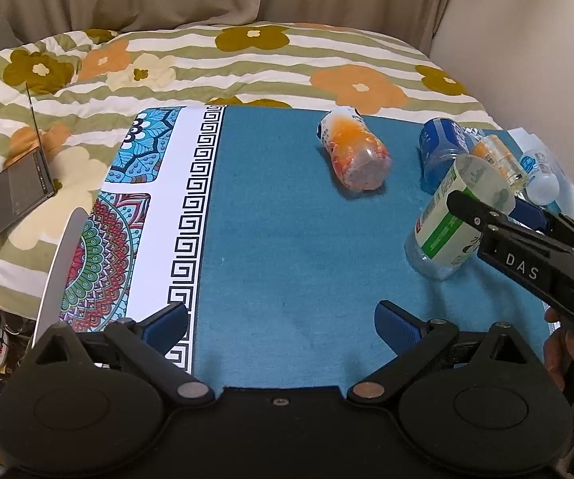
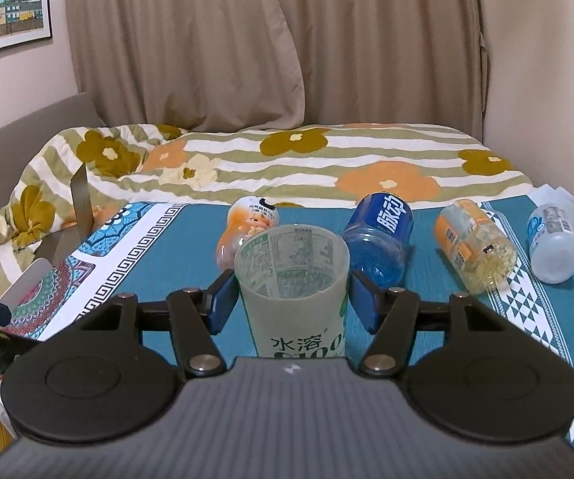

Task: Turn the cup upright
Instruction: 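Rotate the bottle cap-up with the right gripper, stand it on the cloth, open, then withdraw the open right gripper up from the standing bottle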

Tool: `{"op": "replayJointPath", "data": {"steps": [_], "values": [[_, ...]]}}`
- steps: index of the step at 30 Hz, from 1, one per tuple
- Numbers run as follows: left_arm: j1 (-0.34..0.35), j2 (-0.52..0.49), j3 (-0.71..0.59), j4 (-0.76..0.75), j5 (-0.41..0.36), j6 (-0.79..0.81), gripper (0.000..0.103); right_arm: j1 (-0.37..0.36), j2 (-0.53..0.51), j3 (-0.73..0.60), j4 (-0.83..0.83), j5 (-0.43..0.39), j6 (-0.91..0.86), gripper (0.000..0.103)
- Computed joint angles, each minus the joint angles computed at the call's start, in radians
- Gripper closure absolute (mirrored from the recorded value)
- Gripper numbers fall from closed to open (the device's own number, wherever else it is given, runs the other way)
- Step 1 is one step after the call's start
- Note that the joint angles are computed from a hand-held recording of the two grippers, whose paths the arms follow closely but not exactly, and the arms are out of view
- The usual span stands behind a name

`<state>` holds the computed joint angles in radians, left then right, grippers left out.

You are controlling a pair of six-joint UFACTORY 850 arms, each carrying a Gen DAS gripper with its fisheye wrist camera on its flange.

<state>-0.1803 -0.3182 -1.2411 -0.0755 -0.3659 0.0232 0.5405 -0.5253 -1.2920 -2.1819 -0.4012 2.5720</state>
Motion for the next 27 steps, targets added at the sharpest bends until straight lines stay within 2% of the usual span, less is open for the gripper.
{"op": "replayJointPath", "data": {"steps": [4,5,6,7,10,15,19,22,27], "values": [[-0.004,0.004,0.003,0.015,0.000,-0.021,0.002,-0.003,0.008,0.005,-0.025,0.012,0.014,0.024],[-0.005,0.005,0.003,0.019,0.000,-0.027,0.002,-0.003,0.010,0.005,-0.020,0.008,0.004,0.016],[-0.006,0.007,0.004,0.023,0.003,-0.033,0.002,0.001,0.011,0.004,0.007,-0.003,-0.023,0.003],[-0.008,0.009,0.005,0.030,0.004,-0.042,0.002,0.003,0.013,0.004,0.027,-0.014,-0.041,0.000],[-0.015,0.018,0.006,0.052,0.010,-0.068,0.002,-0.001,0.027,0.006,0.060,-0.002,-0.073,0.000],[-0.026,0.039,0.005,0.073,0.016,-0.100,0.002,-0.011,0.085,0.020,0.252,0.037,-0.245,0.000],[-0.038,0.070,0.007,0.105,0.030,-0.138,0.001,-0.010,0.152,0.032,0.565,0.035,-0.562,0.000],[-0.050,0.096,0.010,0.149,0.041,-0.185,0.001,-0.009,0.195,0.033,0.825,0.004,-0.822,0.000],[-0.074,0.136,0.030,0.270,0.064,-0.299,0.001,-0.023,0.253,0.039,1.143,-0.042,-1.123,0.000]]}}
